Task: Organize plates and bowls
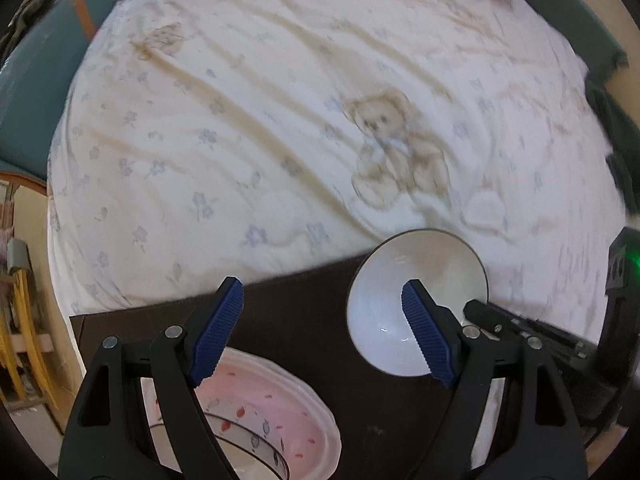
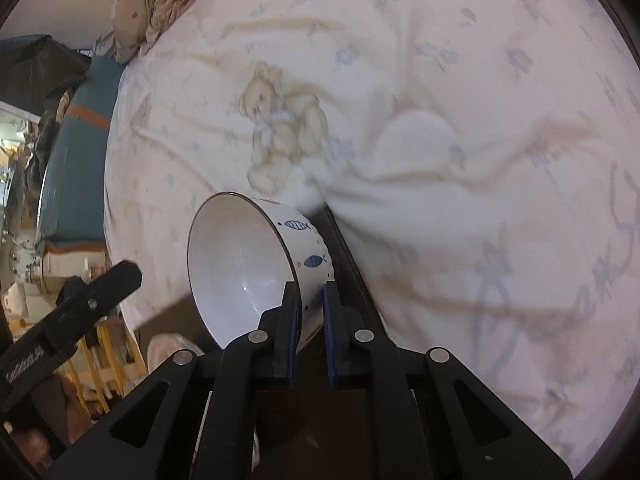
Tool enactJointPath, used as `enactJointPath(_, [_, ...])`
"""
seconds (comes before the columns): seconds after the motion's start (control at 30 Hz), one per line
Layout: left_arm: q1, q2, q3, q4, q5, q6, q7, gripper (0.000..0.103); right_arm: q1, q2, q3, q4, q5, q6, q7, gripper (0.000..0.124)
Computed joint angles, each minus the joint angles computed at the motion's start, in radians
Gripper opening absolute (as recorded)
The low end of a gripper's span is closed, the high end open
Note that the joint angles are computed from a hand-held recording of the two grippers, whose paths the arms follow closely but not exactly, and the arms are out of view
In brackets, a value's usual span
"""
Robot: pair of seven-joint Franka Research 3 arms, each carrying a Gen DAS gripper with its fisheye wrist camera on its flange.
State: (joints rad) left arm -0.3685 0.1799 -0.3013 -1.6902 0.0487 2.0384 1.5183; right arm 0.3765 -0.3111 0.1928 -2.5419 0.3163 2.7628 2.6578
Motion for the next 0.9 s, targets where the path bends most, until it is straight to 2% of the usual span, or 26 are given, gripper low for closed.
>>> enactJointPath(0.13, [-0.004, -0.009, -0.006, -0.022, -0.006, -0.013, 0.017, 0.079, 0.025, -0.067, -0.003, -0.069, 0.047, 0.002, 0.007, 0.010])
enactJointPath(0.23, [-0.009, -0.008, -0.007, -0.030, -0.003, -0.012, 0.015, 0.079, 0.060, -0.082, -0.032, -0.080, 0.093, -0.010, -0.065, 0.010])
enactJointPath(0.33, [-0.013, -0.005, -0.006, -0.034, 0.007, 0.004, -0.002, 0.079, 0.010, -0.118, 0.017, -0.106, 0.054, 0.006, 0.006, 0.015])
enactJointPath(0.4, [-0.011, 0.001, -0.006, -0.034, 0.001, 0.013, -0.007, 0.077, 0.005, -0.129, 0.014, -0.106, 0.049, -0.006, 0.017, 0.015])
enactJointPath(0.47, [-0.010, 0.010, -0.007, -0.028, -0.006, 0.016, -0.007, 0.064, -0.008, -0.137, 0.018, -0.095, 0.020, -0.036, 0.014, 0.015])
enactJointPath(0.53, [-0.014, 0.027, -0.008, -0.016, -0.002, 0.001, -0.007, 0.057, -0.013, -0.137, 0.017, -0.088, 0.006, -0.054, 0.013, 0.015])
enactJointPath(0.6, [-0.018, 0.045, -0.010, -0.003, 0.003, -0.015, -0.006, 0.052, -0.006, -0.134, 0.008, -0.092, 0.019, -0.043, 0.007, 0.015])
enactJointPath(0.7, [-0.021, 0.064, -0.013, 0.003, -0.004, -0.030, -0.007, 0.049, -0.015, -0.127, 0.010, -0.081, 0.003, -0.055, 0.004, 0.015])
enactJointPath(0.83, [-0.029, 0.082, -0.016, 0.003, -0.001, -0.036, -0.019, 0.024, -0.011, -0.101, 0.002, -0.058, -0.001, -0.070, -0.017, 0.015])
enactJointPath(0.9, [-0.032, 0.091, -0.019, 0.005, -0.002, -0.046, -0.018, 0.019, -0.005, -0.076, -0.002, -0.044, 0.005, -0.078, -0.030, 0.015])
